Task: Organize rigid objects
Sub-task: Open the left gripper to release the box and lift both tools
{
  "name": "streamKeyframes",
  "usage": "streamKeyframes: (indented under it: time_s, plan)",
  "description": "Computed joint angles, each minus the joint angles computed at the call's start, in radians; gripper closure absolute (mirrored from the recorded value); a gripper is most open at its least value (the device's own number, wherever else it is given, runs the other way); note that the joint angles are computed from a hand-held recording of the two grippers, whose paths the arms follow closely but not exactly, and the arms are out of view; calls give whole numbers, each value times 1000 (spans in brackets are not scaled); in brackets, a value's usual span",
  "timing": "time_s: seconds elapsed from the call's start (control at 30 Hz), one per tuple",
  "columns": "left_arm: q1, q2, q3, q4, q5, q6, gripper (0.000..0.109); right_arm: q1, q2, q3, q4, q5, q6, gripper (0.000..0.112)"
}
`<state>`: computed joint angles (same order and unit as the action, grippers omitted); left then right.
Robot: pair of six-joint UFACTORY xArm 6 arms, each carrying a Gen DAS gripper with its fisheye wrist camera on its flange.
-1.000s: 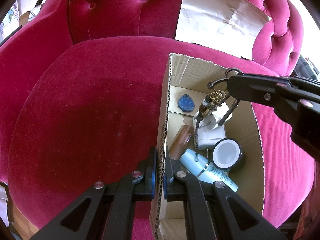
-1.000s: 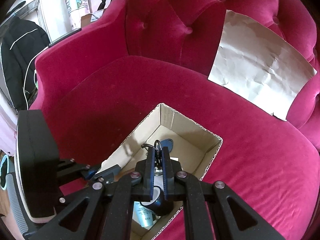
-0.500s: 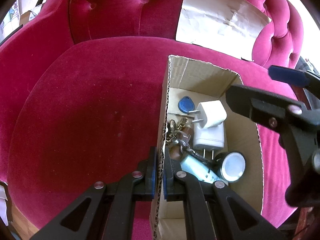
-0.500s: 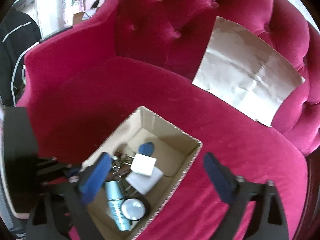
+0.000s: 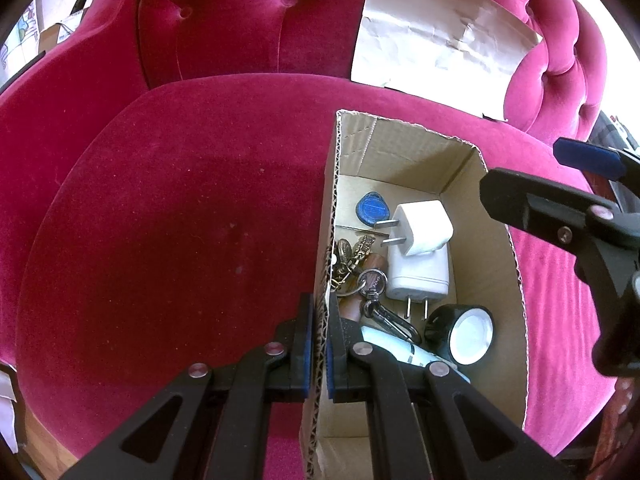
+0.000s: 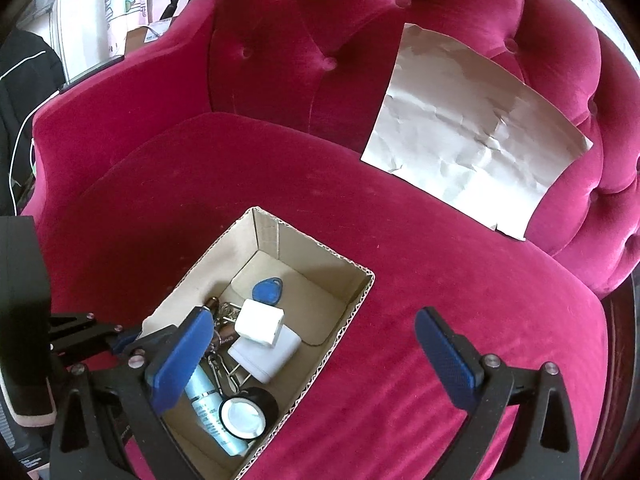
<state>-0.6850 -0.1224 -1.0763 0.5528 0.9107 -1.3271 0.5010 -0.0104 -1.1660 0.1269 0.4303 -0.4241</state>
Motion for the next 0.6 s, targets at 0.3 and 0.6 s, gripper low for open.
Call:
streamKeyframes:
  time_s: [0.3,0.6]
  plan:
    - [-3,7,-11,-2,13,7,104,-13,-34,35,18,-6,32,10]
    - [-21,-6,-26,27,58,-18,59,-42,-91,98,29,-9,72,10]
